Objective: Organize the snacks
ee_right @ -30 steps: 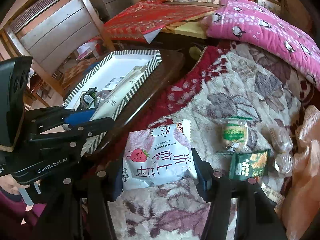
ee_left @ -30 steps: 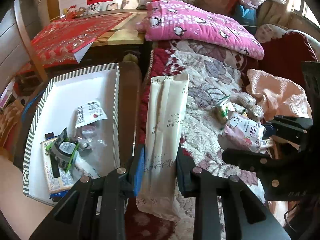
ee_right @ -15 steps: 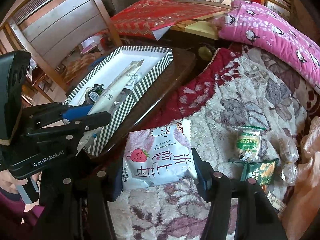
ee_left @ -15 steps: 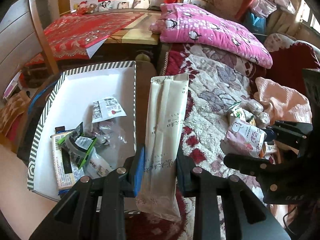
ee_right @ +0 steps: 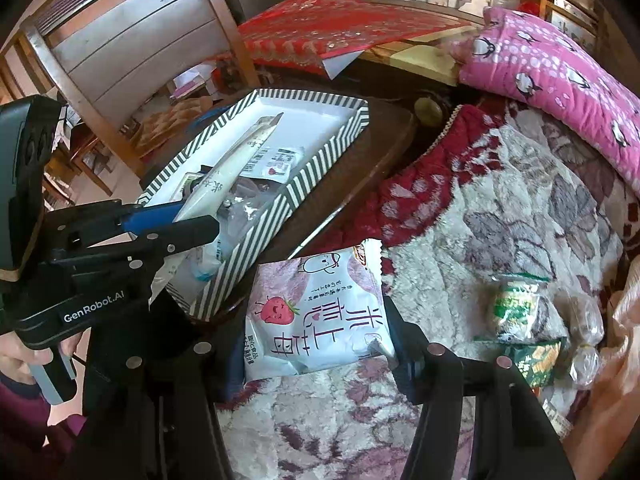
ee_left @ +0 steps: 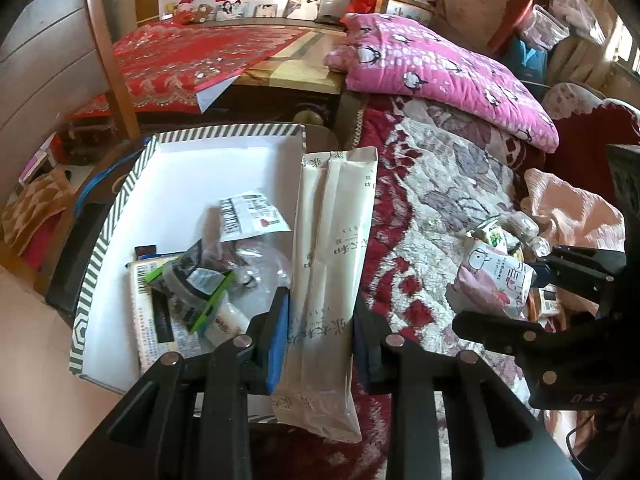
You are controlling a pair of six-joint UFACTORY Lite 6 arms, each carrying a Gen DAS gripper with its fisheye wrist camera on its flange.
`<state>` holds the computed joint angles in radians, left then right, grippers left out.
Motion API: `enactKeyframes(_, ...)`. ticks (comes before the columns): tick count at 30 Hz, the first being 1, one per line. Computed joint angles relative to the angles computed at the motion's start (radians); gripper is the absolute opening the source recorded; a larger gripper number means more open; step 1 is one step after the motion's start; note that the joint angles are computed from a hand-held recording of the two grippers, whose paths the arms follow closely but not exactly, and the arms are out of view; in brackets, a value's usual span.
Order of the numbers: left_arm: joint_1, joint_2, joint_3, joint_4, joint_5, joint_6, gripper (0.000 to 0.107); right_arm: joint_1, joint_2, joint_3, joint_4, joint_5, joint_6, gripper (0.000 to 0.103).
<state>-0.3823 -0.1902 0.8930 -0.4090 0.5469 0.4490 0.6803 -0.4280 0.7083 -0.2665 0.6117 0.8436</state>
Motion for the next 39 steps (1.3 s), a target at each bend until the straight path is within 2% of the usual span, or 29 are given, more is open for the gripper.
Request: enactKeyframes(39, 0.343, 0.076, 0.043, -0.15, 0.067, 0.254, 0.028, 0.017, 0.435, 0.369, 0.095, -0.06, -0.193, 0.063)
